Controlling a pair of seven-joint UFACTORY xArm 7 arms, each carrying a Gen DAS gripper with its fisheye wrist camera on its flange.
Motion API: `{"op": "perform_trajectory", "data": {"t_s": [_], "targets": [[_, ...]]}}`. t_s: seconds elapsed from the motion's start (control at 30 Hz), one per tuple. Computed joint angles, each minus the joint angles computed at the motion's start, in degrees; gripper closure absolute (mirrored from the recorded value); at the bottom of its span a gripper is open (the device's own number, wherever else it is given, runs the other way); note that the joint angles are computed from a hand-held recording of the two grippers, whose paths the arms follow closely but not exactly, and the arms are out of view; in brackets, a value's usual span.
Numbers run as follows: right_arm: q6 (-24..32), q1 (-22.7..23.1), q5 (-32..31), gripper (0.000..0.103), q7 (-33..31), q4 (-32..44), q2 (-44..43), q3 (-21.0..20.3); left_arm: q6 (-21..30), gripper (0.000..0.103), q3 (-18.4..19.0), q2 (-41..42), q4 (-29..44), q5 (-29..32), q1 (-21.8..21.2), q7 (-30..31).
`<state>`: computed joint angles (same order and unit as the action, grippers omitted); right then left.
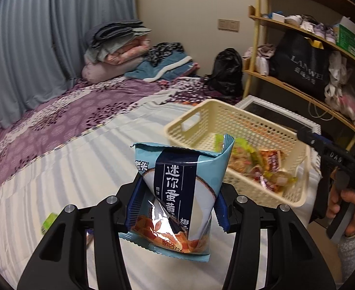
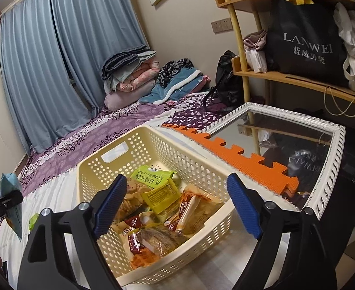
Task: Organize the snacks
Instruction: 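Carry the pastry bag and yellow cookie to the basket and release both, then move both grippers back from the basket to the remaining snacks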
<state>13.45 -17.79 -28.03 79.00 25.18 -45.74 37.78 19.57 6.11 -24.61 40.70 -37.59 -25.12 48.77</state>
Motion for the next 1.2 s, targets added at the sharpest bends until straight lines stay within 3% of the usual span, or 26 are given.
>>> {"op": "perform_trajectory", "data": {"t_s": [0.17,0.6,0.63,0.7,0.73,0.77,1.0,1.2], "targets": [[-0.4,0.1,-0.1,0.018,-0.2,-0.9,-1.2,-0.4,1.7,0.051,-1.5,3.3,3.3,-3.1,-3.3,1.5],[0.2,1.8,2.3,0.018,-0.9,-4.7,-5.6,-2.6,5.3,0.05,-9.1,12.3,11.6,-10.5,-4.1,6.7],[0.3,1.9,2.4,0.018,-0.9,-5.0,-5.8,-2.8,5.7,0.048,-9.5,12.9,12.1,-11.0,-4.0,6.9],[0.6,2.0,2.7,0.018,-0.9,-5.4,-6.1,-3.0,5.8,0.032,-10.6,14.4,13.4,-12.8,-3.8,7.9],[0.6,2.2,2.8,0.018,-1.0,-5.6,-6.2,-3.2,5.4,0.019,-11.0,14.8,13.6,-14.0,-3.7,8.7],[0.7,2.3,2.9,0.018,-1.0,-5.7,-6.3,-3.2,4.7,0.016,-11.4,15.2,13.8,-15.5,-3.7,10.0],[0.6,1.8,3.0,0.018,-0.9,-5.6,-5.9,-2.9,4.1,0.015,-12.4,15.3,13.2,-14.6,-1.1,9.2],[0.1,0.9,2.6,0.016,-0.6,-3.9,-4.1,-1.3,2.8,0.003,-11.6,14.8,12.4,-13.6,0.6,6.7]]}}
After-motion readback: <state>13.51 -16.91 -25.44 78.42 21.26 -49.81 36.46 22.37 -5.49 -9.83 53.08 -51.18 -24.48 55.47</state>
